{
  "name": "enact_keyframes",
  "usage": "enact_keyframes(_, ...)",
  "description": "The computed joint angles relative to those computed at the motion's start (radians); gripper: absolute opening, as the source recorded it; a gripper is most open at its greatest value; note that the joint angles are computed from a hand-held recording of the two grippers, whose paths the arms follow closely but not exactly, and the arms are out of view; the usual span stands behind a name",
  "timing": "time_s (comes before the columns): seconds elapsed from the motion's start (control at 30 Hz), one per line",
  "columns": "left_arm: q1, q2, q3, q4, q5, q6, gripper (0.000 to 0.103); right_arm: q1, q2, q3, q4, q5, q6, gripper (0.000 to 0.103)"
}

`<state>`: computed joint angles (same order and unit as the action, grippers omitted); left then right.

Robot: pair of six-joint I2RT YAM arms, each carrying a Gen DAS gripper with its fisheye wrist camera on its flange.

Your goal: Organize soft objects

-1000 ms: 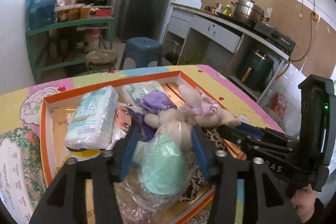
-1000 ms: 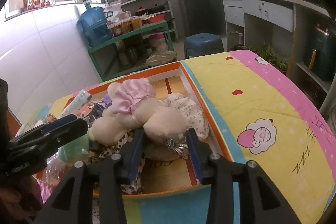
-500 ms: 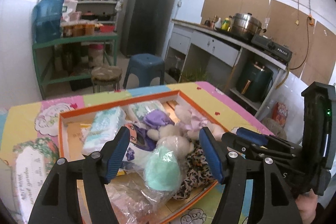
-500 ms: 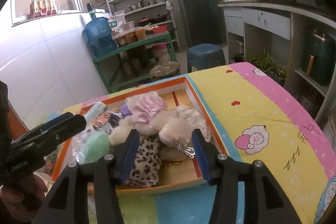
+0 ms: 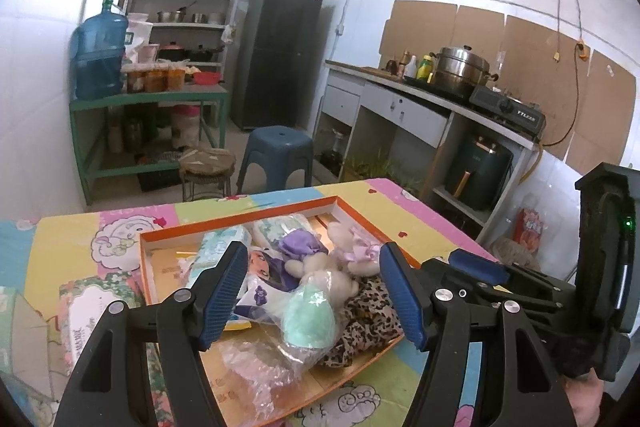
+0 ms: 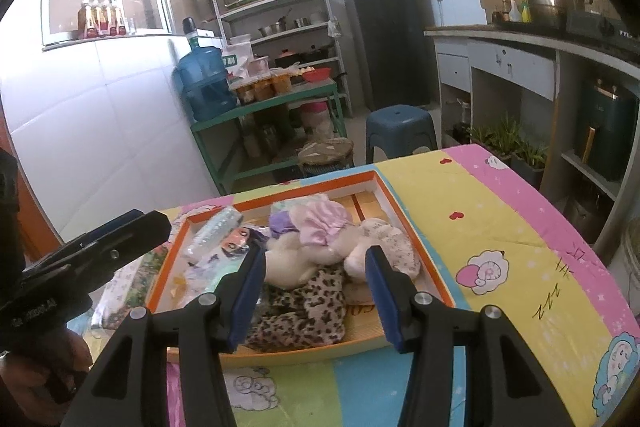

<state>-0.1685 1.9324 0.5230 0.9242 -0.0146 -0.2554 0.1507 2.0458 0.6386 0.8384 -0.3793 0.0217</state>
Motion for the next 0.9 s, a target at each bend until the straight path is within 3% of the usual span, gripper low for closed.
enact_keyframes(0.3,0.022,-0.109,-0.120,0.040,0.014,0.004,0.070,0.053,-0.079,-0.107,0.067,0.039,0.027,0.052)
enact_keyframes(0.9,0.141,-0.351,-0.357,0.043,0.037,0.046,0.070,0.289,-0.213,-0.280,0.154,0.315,0.101,0.052)
